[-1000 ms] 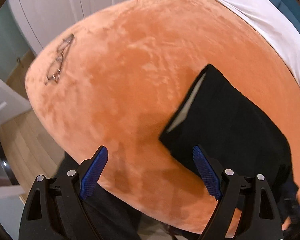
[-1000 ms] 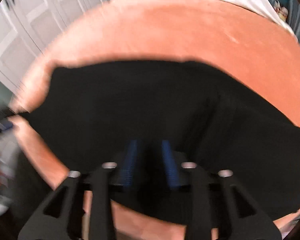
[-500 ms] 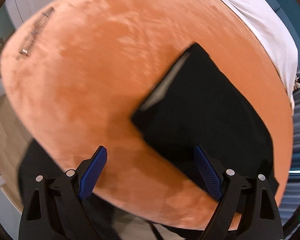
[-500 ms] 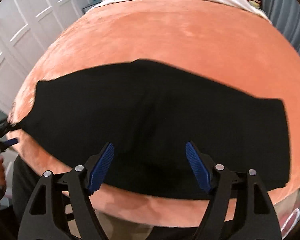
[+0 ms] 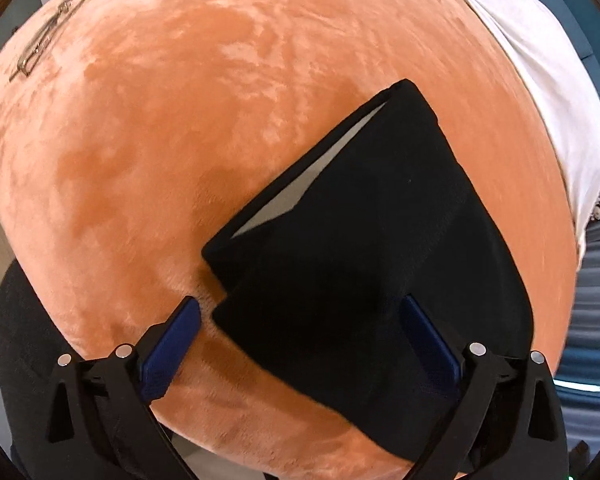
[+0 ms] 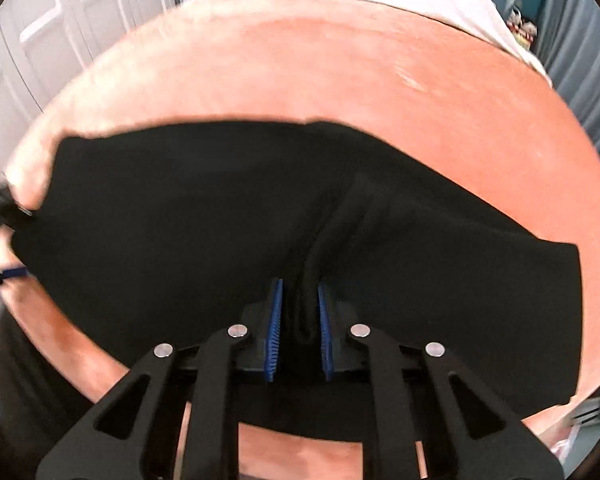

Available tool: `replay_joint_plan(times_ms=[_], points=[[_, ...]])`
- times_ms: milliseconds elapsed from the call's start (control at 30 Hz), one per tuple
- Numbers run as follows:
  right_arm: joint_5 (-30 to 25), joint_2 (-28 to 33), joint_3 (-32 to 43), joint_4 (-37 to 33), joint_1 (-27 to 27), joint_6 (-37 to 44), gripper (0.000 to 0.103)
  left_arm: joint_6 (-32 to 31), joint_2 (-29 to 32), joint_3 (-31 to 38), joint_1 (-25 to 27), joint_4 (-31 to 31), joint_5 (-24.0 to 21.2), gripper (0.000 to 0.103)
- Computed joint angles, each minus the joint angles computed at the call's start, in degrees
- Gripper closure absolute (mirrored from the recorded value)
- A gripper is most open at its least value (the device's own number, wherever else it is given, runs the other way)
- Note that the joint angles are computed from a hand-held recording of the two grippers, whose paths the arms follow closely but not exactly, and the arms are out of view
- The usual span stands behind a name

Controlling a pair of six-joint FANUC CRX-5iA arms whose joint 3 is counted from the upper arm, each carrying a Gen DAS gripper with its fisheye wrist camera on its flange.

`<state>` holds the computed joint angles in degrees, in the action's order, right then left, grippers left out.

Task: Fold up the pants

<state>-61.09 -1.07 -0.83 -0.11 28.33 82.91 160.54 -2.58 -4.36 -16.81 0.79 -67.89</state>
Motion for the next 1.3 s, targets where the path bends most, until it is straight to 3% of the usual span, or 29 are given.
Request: replay_joint_plan(times_ms=[67,167,233,333,367,400,433,467,500,633,733,767,800,867,933,1000,1100,1200,1300], points=[[-0.62,1.57,1.48,-1.99,0.30,1.60,0.087,-0.05,1.24,1.59,-0.47,-1.01,-1.42,0.005],[-0.12,3.16,0.40,-1.68,1.08,4.49,0.074,-1.25,2.56,2.99,-0.56,-1.71,-2.66,0.005],[-1.46,1.82,2.17,-6.57,-0.76,5.94,0.044,-1.08,2.64,2.92,-0.33,-1.85,-2.35,0.005],[-0.05,-3.05,1.06,-10.78,-3.08,5.31,0.020,1.36,3.82,4.53,-1.10,-3.90,-2.98,0.006],[0.79,-4.62,0.05,-10.16,-3.22,4.54,0.017,0.90,5.03,6.55,-1.87,-5.49,-4.28,0.012],[1.03,-5.69,-0.43,-10.08,-3.76,4.32,0.014,0.27,5.90,8.28,-2.37,-6.86,-5.30,0.031],[0.53,-6.30,-0.32,-10.35,-4.77,4.36,0.014,-0.13,7.46,11.36,-3.49,-8.88,-7.49,0.043],[0.21,-6.90,-0.57,-10.21,-5.33,4.06,0.014,-0.67,8.20,13.40,-4.35,-10.31,-8.81,0.069],[-0.23,-6.26,0.23,-10.62,-6.78,4.72,0.014,-2.04,8.61,15.22,-5.01,-10.94,-9.03,0.085],[-1.36,-7.06,0.34,-13.06,-12.66,4.60,0.014,-3.19,10.77,23.84,-8.80,-14.40,-9.81,0.087],[-1.76,-5.54,1.40,-16.94,-17.94,5.27,0.014,-8.02,16.07,35.41,-13.54,-17.21,-11.81,0.087],[-1.92,-5.50,1.63,-17.96,-19.21,5.08,0.014,-11.97,19.04,40.30,-15.34,-17.19,-12.24,0.081],[-2.43,-5.27,2.09,-19.89,-21.12,5.30,0.014,-15.13,20.91,42.79,-15.97,-15.97,-12.25,0.060],[-3.22,-4.63,2.60,-21.30,-22.97,5.00,0.013,-19.48,25.12,47.75,-17.60,-14.75,-14.09,0.038],[-4.52,-3.49,3.11,-21.15,-23.94,3.69,0.013,-16.79,28.88,51.80,-18.69,-17.17,-20.07,0.038],[-5.88,-2.92,3.51,-21.98,-25.16,3.20,0.013,-11.22,26.89,46.25,-16.93,-15.14,-20.48,0.038],[-6.58,-3.55,3.16,-23.90,-27.04,3.48,0.013,-5.81,18.51,31.26,-12.36,-9.77,-14.31,0.038],[-7.72,-2.87,3.61,-24.30,-27.06,4.50,0.013,-3.36,12.82,24.51,-11.24,-11.41,-13.95,0.037],[-9.91,-1.19,6.15,-28.06,-26.75,6.80,0.013,-2.81,8.87,21.12,-10.93,-13.62,-16.90,0.033]])
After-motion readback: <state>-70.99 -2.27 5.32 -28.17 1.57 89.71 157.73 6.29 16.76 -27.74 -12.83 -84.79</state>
